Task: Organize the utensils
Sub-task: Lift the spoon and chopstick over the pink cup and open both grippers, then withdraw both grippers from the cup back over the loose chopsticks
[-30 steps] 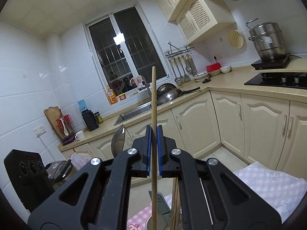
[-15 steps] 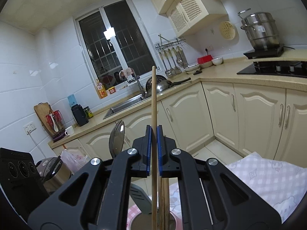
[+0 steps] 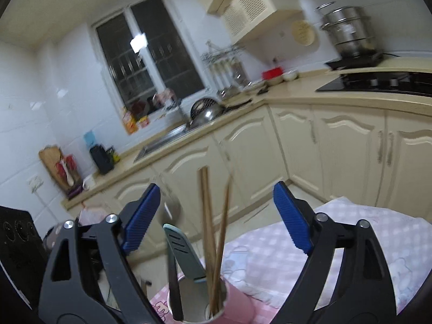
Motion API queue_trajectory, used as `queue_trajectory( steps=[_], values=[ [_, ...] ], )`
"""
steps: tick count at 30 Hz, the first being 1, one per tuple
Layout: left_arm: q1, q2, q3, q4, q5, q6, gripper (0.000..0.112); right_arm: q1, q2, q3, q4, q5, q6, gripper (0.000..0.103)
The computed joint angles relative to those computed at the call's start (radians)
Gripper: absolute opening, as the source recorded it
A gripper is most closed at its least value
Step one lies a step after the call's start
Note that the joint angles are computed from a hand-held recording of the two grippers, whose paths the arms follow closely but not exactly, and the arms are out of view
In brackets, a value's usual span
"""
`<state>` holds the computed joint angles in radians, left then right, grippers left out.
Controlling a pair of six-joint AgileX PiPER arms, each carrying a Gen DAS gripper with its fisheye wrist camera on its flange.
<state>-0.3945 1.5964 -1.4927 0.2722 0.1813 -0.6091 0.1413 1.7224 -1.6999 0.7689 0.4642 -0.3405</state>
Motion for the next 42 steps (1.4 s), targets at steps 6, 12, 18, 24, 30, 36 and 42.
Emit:
queue_trajectory(
  steps=[6,12,18,24,30,36,42],
  values=[
    [-0.028,-0.082,0.037,0.262,0.075,-0.214,0.093,-0.077,-0.072,0.057,0.062,0.035,-0.045,0.095],
    [0.007,-0.168,0.135,0.214,0.082,-0.230,0.093,-0.114,-0.148,0.133,0.084,0.060,-0.096,0.094],
    [-0.011,-0.223,0.179,0.256,0.187,-0.250,0.094,-0.177,-0.195,0.178,0.064,0.148,-0.103,0.096],
    [-0.057,-0.248,0.214,0.273,0.255,-0.259,0.098,-0.260,-0.224,0.246,0.039,0.241,-0.111,0.097],
    [-0.101,-0.259,0.251,0.252,0.275,-0.242,0.098,-0.321,-0.254,0.320,0.024,0.300,-0.147,0.097],
    [-0.177,-0.234,0.255,0.239,0.309,-0.223,0.098,-0.335,-0.247,0.335,-0.069,0.361,-0.117,0.097],
    [-0.254,-0.165,0.209,0.213,0.374,-0.213,0.098,-0.323,-0.230,0.336,-0.154,0.414,-0.087,0.097]
  ],
)
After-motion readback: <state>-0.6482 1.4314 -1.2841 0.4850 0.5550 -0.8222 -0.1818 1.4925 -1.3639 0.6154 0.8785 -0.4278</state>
